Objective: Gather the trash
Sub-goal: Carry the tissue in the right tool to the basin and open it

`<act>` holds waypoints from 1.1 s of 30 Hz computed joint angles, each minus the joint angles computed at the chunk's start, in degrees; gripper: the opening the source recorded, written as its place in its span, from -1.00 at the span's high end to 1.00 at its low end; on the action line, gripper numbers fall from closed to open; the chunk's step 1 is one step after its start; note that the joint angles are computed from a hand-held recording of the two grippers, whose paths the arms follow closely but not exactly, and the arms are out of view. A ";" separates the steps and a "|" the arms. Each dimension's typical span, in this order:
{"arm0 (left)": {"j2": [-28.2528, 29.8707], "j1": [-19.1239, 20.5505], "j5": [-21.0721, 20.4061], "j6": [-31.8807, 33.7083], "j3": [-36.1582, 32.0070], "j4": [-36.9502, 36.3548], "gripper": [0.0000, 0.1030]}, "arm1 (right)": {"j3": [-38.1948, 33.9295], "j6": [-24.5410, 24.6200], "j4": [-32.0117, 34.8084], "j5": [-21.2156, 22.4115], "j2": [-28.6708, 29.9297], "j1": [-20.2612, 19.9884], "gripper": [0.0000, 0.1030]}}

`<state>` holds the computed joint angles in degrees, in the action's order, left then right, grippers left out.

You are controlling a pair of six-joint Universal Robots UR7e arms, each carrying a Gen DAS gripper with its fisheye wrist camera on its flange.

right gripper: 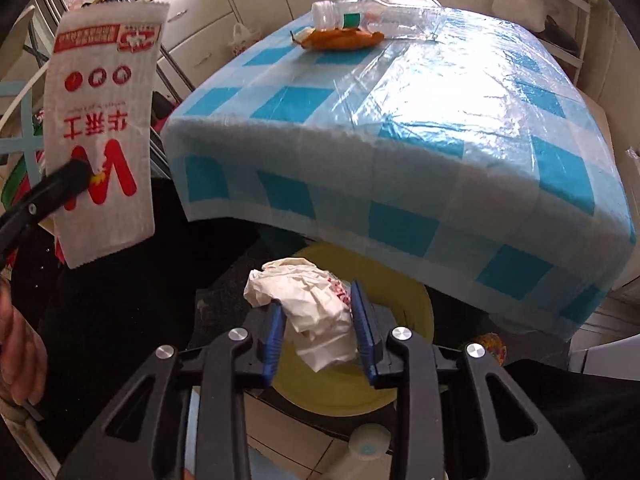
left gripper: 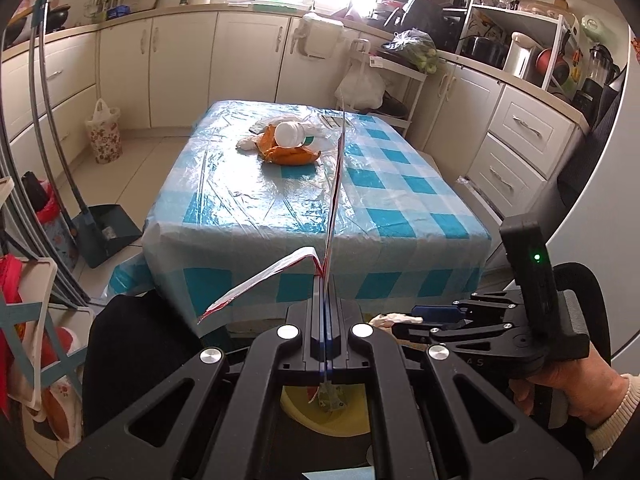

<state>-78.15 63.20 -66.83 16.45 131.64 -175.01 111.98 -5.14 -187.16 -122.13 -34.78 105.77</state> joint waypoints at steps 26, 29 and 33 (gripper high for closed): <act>1.63 -0.95 1.40 -1.80 -0.31 9.63 0.98 | 7.48 0.82 -31.53 0.75 -2.71 -0.58 -0.44; 3.19 -1.12 2.23 -1.78 -0.91 12.05 0.98 | 6.79 0.89 -31.80 0.77 -2.28 -0.61 -0.44; 6.03 -1.22 3.17 -1.50 -2.20 14.90 0.98 | 7.17 0.83 -32.49 1.07 -2.37 -0.61 -0.44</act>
<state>-72.12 61.98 -63.66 14.94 129.43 -160.10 119.16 -4.31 -219.64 -121.06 -37.15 105.15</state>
